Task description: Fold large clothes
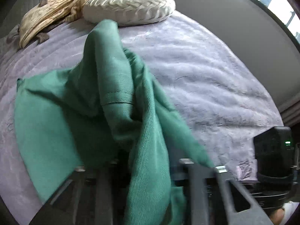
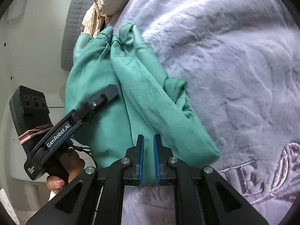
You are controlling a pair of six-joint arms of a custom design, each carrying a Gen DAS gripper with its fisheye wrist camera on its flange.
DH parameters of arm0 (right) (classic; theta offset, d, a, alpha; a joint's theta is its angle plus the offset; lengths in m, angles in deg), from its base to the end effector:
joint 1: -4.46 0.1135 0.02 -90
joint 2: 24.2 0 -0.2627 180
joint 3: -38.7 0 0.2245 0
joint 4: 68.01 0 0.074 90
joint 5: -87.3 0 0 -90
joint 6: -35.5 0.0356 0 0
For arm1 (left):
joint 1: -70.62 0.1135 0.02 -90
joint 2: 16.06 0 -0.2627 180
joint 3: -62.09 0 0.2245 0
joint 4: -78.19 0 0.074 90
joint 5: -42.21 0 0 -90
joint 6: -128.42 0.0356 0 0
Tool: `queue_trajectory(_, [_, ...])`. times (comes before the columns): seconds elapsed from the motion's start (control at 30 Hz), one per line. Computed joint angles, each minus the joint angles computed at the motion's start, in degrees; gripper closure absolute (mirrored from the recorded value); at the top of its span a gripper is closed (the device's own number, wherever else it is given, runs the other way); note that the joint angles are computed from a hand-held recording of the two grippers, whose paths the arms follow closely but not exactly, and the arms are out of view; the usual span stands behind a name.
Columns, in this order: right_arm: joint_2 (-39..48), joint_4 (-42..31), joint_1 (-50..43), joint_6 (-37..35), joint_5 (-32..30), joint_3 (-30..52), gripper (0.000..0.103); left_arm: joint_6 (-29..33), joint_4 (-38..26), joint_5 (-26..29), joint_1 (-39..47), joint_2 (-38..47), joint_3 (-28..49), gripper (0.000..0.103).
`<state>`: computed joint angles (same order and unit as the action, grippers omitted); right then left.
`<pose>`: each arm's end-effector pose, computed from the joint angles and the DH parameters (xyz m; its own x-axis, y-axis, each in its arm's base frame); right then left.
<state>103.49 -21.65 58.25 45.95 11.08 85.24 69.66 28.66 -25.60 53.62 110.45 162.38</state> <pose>0.1866 0.2405 0.0376 -0.5959 0.8029 0.0153 0.4526 0.3200 0.8323 0.3824 -0.1310 0.1218 -0.6060 0.6874 -0.4003 0.7882 0.5869 -0.1853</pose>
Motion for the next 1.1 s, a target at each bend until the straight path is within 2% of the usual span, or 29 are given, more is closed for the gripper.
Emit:
queue_trajectory(0.03, [0.6,1.2,0.0,0.1,-0.2,-0.3,0.09,-0.3,0.4,1.6,-0.3,-1.6,-1.5,0.03])
queue_trajectory(0.1, [1.4,2.4,-0.9,-0.3,-1.5,-0.3,0.09,-0.7,1.6,4.3,-0.9,-4.5,-4.1,0.022])
queue_trajectory(0.2, [0.9,4.2,-2.7,-1.4,-3.9,-2.4,0.09,0.0,-2.1,7.8,-0.7,-6.9,-3.3,0.021])
queue_trajectory(0.33, [-0.9,2.0,-5.2,-2.1,-5.9,-2.2,0.087,-1.0,-1.4,11.3,4.1,-11.7,-4.7,0.021])
queue_trajectory(0.37, [-0.9,0.9,-7.3,-3.1,-7.2,-0.5,0.073,-1.5,-1.1,11.0,5.6,-12.3,-4.6,0.021])
queue_trajectory(0.4, [-0.9,0.9,-8.2,-3.4,-7.2,0.2,0.054,-2.1,-0.9,10.2,7.5,-12.3,-4.0,0.021])
queue_trajectory(0.47, [-2.7,1.4,-7.8,-3.4,-5.1,-1.1,0.035,-3.8,0.3,7.3,10.6,-11.0,-2.2,0.021])
queue_trajectory(0.53, [-5.4,-0.5,-6.4,-3.0,-2.4,-2.2,0.032,-4.7,1.4,3.3,13.9,-9.1,-1.1,0.021])
queue_trajectory(0.63, [-11.9,-7.7,-2.4,-1.2,2.8,-3.3,0.03,-5.1,0.8,-3.4,18.1,-5.1,0.9,0.021])
queue_trajectory(0.7, [-15.2,-13.8,-0.5,-2.0,4.2,-1.5,0.023,-4.1,-0.6,-3.5,20.7,-3.4,1.4,0.021])
queue_trajectory(0.8, [-16.7,-23.4,-0.9,-7.5,2.0,5.5,0.022,-2.5,-0.3,-2.7,22.0,-3.9,-1.9,0.021])
queue_trajectory(0.87, [-15.2,-32.9,-3.4,-12.0,-1.0,13.1,0.022,-1.8,0.4,-2.2,21.1,-5.6,-4.5,0.021])
queue_trajectory(0.9, [-14.1,-37.2,-4.5,-13.5,-2.0,16.5,0.023,-1.2,0.4,-1.7,20.9,-6.4,-5.6,0.021])
queue_trajectory(0.93, [-12.5,-41.4,-5.8,-14.9,-2.5,20.4,0.029,-0.6,0.9,-1.6,20.3,-6.7,-6.6,0.021])
queue_trajectory(0.97, [-11.9,-42.6,-6.4,-15.2,-2.8,21.8,0.08,0.1,1.8,-2.2,19.9,-7.3,-7.8,0.021])
queue_trajectory(1.0, [-11.6,-43.8,-7.1,-14.7,-3.1,22.9,0.098,0.9,3.2,-3.3,19.6,-8.2,-9.4,0.021])
queue_trajectory(1.1, [-14.9,-43.8,-4.5,-10.9,4.1,20.2,0.098,5.3,5.8,-5.0,20.2,-9.3,-12.6,0.021])
